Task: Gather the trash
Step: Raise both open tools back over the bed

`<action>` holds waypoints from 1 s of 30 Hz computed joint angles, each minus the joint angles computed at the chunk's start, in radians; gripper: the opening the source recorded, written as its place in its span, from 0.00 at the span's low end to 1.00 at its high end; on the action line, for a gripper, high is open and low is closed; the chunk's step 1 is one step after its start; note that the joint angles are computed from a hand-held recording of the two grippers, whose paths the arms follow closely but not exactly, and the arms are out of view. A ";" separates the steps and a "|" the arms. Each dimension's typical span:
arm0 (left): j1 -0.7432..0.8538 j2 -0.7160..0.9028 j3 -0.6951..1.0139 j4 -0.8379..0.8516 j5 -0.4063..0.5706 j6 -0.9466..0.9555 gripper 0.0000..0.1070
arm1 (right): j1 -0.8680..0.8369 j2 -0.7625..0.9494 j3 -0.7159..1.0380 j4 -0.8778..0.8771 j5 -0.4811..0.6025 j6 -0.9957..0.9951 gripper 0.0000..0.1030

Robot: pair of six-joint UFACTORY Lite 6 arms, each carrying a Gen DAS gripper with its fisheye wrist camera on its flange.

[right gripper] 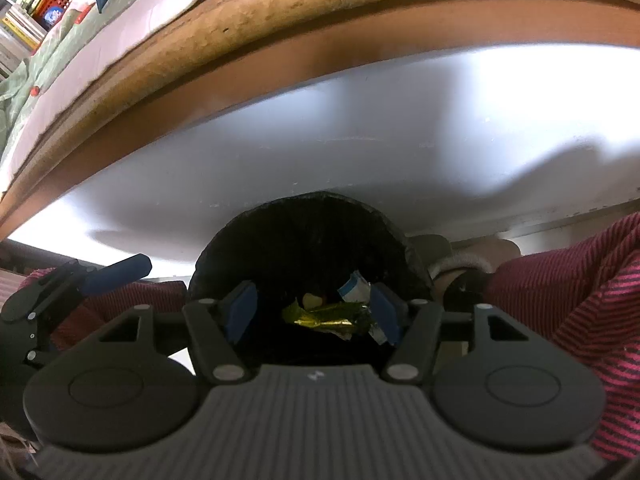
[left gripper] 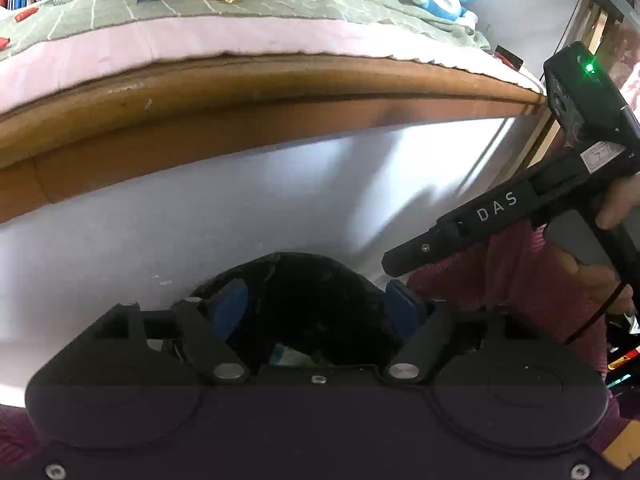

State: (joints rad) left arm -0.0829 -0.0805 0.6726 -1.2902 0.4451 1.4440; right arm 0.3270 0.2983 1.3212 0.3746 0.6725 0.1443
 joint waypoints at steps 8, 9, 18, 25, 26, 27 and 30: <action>0.018 -0.106 -0.001 0.028 0.016 -0.032 0.71 | 0.015 -0.054 0.001 -0.059 -0.028 0.018 0.73; 0.022 -0.126 0.003 0.041 0.022 -0.043 0.71 | 0.022 -0.074 -0.003 -0.085 -0.038 0.031 0.73; 0.079 -0.275 0.073 0.006 0.094 -0.013 0.78 | 0.011 -0.271 -0.037 -0.202 -0.132 0.030 0.76; 0.066 -0.233 0.190 -0.077 -0.074 0.040 0.79 | -0.025 -0.251 0.036 -0.288 -0.286 0.041 0.79; 0.071 -0.226 0.198 -0.111 -0.102 0.071 0.79 | -0.025 -0.230 0.057 -0.292 -0.301 0.047 0.79; 0.078 -0.214 0.205 -0.162 -0.122 0.119 0.80 | -0.027 -0.208 0.080 -0.293 -0.315 0.045 0.79; 0.102 -0.157 0.231 -0.407 -0.179 0.361 0.80 | -0.012 -0.133 0.159 -0.342 -0.345 0.091 0.79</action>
State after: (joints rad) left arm 0.0196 -0.2378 0.9040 -1.6969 0.2661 1.8051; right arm 0.3147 0.1650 1.4806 0.0329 0.3277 0.2349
